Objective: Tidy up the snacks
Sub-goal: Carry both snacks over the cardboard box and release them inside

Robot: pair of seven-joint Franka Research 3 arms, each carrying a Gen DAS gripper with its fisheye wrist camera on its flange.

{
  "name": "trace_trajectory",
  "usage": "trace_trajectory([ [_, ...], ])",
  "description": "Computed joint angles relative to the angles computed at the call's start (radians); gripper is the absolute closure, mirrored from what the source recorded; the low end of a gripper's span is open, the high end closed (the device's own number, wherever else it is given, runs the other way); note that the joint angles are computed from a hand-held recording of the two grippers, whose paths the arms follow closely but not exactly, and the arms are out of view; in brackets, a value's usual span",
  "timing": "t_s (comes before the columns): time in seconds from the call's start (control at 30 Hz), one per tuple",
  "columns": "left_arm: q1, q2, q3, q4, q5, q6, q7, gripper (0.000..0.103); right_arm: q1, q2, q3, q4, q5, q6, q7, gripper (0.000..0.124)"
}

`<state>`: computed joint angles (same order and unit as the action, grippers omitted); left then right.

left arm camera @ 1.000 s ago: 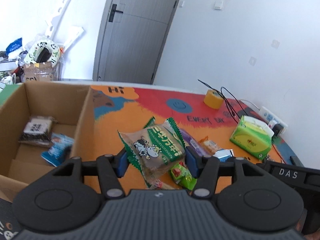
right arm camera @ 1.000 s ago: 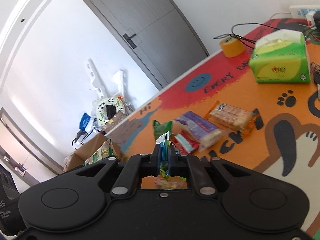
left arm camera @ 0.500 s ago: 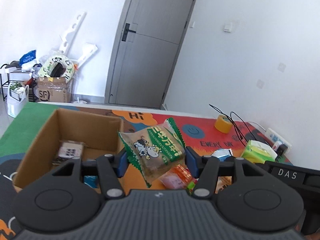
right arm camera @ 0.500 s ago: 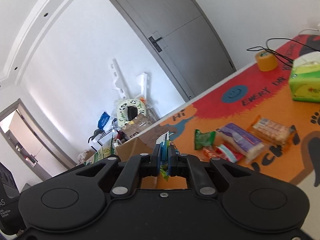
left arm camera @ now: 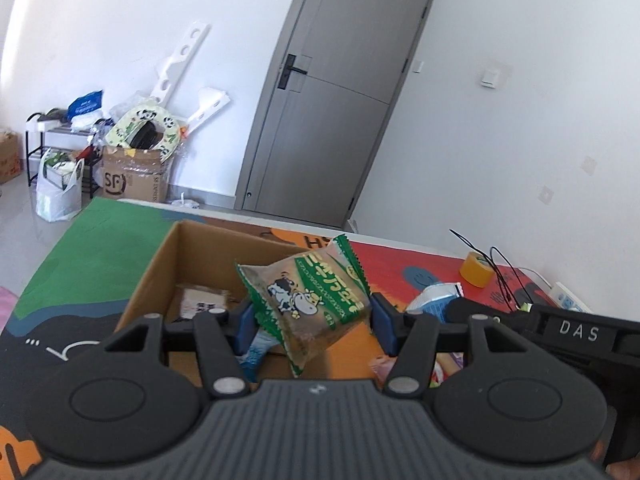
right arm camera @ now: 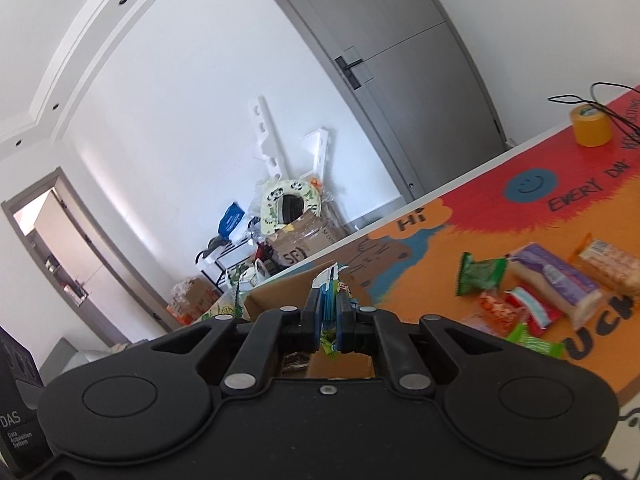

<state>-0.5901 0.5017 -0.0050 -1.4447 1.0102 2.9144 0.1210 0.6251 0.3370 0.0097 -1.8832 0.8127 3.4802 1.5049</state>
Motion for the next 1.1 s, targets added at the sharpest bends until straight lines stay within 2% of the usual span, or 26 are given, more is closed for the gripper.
trace_trajectory([
  [0.07,0.007,-0.006,0.004,-0.015,-0.003,0.005,-0.01,0.046,0.043,0.02,-0.041,0.037,0.028,-0.028,-0.026,0.116],
  [0.17,0.024,-0.013,0.006,-0.034,-0.009,0.02,-0.019,0.046,0.136,0.055,-0.145,0.095,0.062,-0.079,-0.044,0.116],
  [0.37,0.069,-0.005,-0.012,-0.05,-0.08,0.033,0.032,0.045,0.281,0.128,-0.325,0.18,0.019,-0.17,0.045,0.116],
  [0.63,0.052,-0.025,0.049,-0.087,-0.061,0.081,-0.029,0.043,0.332,0.197,-0.414,0.251,-0.09,-0.261,0.189,0.116],
  [0.77,0.057,-0.047,0.051,-0.116,-0.039,0.086,-0.063,0.042,0.333,0.213,-0.424,0.268,-0.141,-0.281,0.248,0.115],
  [0.83,0.052,-0.057,0.06,-0.124,-0.015,0.087,-0.089,0.038,0.327,0.216,-0.418,0.272,-0.167,-0.281,0.269,0.113],
  [0.9,0.05,-0.064,0.064,-0.129,0.013,0.08,-0.118,0.031,0.364,0.221,-0.468,0.267,-0.196,-0.292,0.319,0.107],
  [1.0,0.059,-0.065,0.047,-0.125,0.032,0.067,-0.132,0.025,0.389,0.204,-0.501,0.231,-0.23,-0.278,0.367,0.094],
  [1.1,0.074,-0.06,0.012,-0.113,0.009,0.032,-0.098,0.023,0.471,0.187,-0.596,0.173,-0.268,-0.265,0.431,0.085],
])
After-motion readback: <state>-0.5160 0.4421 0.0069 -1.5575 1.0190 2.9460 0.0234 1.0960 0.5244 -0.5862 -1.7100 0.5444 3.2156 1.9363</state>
